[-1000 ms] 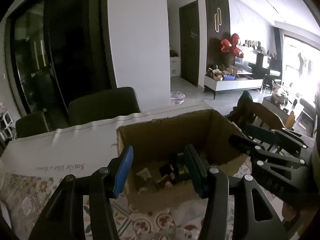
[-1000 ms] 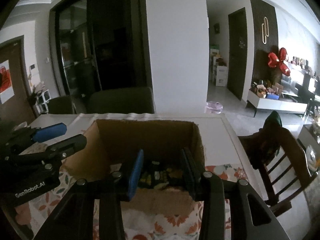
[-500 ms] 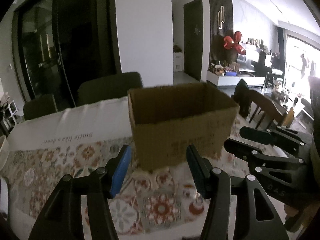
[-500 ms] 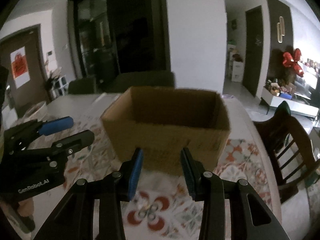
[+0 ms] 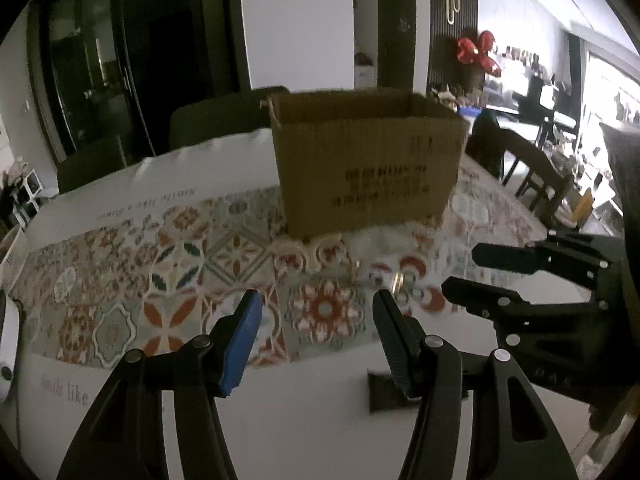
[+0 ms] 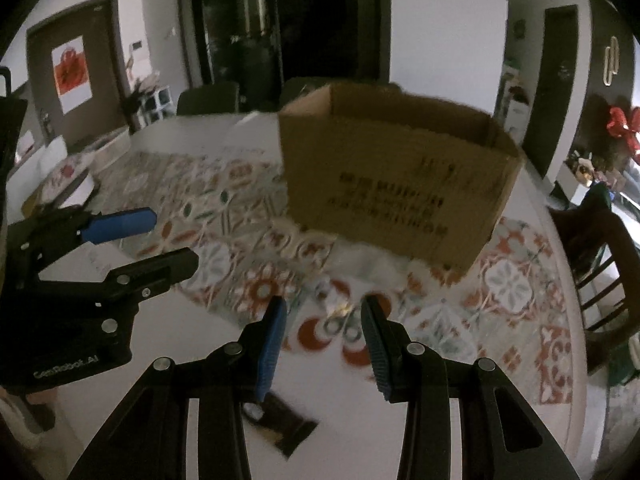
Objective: Organize snacks
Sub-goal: 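Withdraw both tools from the box toward the black cracker bar, then grasp the black cheese cracker bar with right tool and lift it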
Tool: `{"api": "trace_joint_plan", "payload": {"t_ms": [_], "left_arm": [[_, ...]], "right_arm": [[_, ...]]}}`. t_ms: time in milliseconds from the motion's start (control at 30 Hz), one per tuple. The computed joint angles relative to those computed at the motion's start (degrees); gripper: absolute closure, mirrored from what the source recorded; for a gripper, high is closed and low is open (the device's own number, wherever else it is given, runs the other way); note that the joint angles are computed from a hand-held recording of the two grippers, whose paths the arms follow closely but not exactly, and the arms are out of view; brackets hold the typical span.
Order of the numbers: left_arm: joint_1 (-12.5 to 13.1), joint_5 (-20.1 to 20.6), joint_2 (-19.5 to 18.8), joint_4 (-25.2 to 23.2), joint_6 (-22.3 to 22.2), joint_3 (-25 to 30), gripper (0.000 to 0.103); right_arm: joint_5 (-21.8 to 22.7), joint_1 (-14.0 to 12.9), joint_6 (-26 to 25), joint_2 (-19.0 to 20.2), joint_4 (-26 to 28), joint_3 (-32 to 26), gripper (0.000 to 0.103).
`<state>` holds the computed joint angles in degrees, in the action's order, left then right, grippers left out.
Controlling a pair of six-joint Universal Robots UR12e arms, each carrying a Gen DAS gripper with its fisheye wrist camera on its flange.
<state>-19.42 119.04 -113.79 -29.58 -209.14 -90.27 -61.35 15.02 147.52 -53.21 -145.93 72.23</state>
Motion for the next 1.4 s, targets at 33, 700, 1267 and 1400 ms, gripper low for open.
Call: {"api": "trace_joint_plan", "payload": {"t_ms": [33,700,1267,1400], "left_arm": [[-0.09,0.14,0.12,-0.60,-0.34,-0.21,0.046],[-0.18,-4.88,1.34,-9.86,-9.25,-2.93,0.039],[0.93,-8.35,1.42,-10.90,-12.33,-3.82,0.039],[0.97,-8.79,1.33,-10.81,-12.26,-3.77,0.039]], "right_arm": [[-0.25,0.05,-0.87,-0.20,0.48,0.37,0.063],[-7.95,2.11,-23.20,0.76,28.03,-4.18,0.046],[-12.91,3.91,-30.49,2.79,28.57,-6.14,0.046],[-11.68,3.75,-29.14,3.05,29.70,-6.64,0.058]]}}
